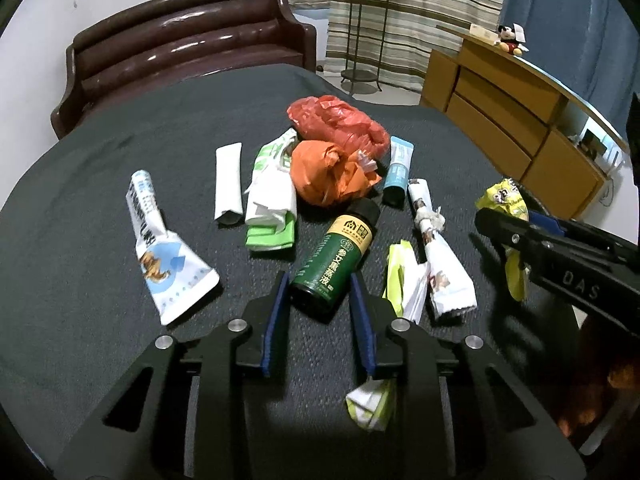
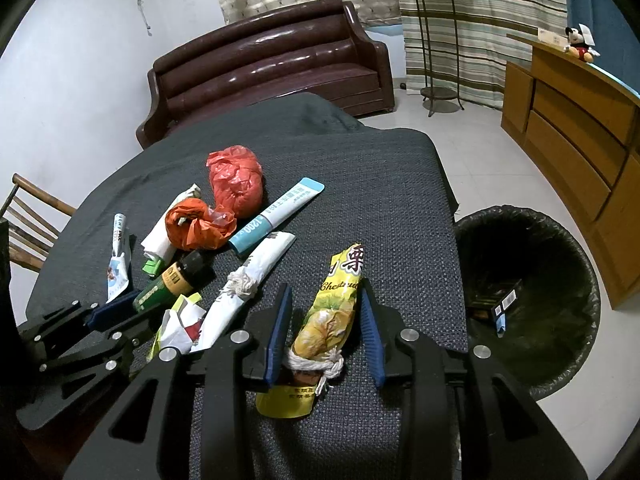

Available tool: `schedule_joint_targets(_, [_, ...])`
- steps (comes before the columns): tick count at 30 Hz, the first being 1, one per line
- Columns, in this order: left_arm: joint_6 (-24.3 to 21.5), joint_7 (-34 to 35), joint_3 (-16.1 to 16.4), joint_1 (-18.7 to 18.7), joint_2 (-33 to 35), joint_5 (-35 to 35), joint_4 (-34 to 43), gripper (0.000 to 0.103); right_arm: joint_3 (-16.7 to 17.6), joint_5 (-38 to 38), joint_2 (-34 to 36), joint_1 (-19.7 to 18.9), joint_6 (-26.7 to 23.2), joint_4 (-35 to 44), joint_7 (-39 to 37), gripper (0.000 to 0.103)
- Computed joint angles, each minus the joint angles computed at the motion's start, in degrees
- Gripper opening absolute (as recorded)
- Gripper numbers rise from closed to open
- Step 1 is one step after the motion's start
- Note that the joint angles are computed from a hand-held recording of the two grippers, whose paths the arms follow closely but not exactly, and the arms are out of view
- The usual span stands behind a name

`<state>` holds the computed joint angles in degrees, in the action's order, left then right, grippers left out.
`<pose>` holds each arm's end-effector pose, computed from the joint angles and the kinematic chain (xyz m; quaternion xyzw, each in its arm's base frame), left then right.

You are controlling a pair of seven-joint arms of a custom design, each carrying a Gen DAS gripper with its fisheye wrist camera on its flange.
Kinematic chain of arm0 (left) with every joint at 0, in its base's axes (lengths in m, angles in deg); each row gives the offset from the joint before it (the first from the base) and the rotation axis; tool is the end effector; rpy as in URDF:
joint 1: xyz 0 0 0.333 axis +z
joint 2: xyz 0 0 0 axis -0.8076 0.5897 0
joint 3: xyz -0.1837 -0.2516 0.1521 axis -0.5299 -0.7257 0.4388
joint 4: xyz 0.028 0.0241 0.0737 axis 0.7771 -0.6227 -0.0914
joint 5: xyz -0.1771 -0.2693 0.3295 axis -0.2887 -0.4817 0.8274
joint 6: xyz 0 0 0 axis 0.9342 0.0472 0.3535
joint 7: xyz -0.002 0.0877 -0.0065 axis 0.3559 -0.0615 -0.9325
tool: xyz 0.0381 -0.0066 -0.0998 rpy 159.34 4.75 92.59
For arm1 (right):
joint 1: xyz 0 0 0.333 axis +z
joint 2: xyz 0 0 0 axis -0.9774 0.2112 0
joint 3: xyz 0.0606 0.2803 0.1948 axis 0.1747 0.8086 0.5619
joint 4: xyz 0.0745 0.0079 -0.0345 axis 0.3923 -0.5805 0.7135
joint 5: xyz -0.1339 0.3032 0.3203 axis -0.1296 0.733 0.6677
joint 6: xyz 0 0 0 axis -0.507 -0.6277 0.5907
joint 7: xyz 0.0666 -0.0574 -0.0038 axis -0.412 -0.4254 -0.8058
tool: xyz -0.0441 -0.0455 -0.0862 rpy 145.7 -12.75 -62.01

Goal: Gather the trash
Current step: 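Hold the yellow wrapper in the right tool while the left tool grasps the green bottle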

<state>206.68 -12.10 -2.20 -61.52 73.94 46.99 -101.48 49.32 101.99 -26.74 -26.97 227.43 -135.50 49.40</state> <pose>0.5130 -0.2242 0.2649 -0.6365 0.6942 -0.2607 0.2122 0.5605 0.3859 0.2466 -0.7006 0.6098 -0.1485 0.3396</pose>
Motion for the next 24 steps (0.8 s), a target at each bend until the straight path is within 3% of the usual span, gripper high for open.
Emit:
schedule_joint_targets(10, [-1.7,-5.8,-0.2,0.6,-3.3,1.0,-3.9,0.03,0.2,-0.1,-0.1,-0.2,0.0,-0.1,0.0,0.035])
schedule_joint_targets(14, [-2.1,-4.0,-0.2,0.8,-3.7,-1.6,-4.5,0.031,-0.2,-0.2,0.0,0.2,0.0,0.0,0.0,0.035])
schedule_joint_targets(16, [-2.1,-5.1,-0.2,0.8,-3.8,-0.6,-4.4,0.034,-0.5,-0.2,0.1,0.5,-0.1,0.0,0.0,0.035])
schedule_joint_targets(18, [-2.2,-6.4,-0.3,0.8,-3.8,0.7,-4.1,0.045,-0.6,-0.2,0.1,0.6,-0.1,0.1,0.1,0.035])
schedule_joint_targets(24, [-2.8,-4.4,-0.3,0.7,-2.3,0.0,-2.0,0.049,-0.4,-0.4,0.1,0.4,-0.1,0.0,0.2,0.036])
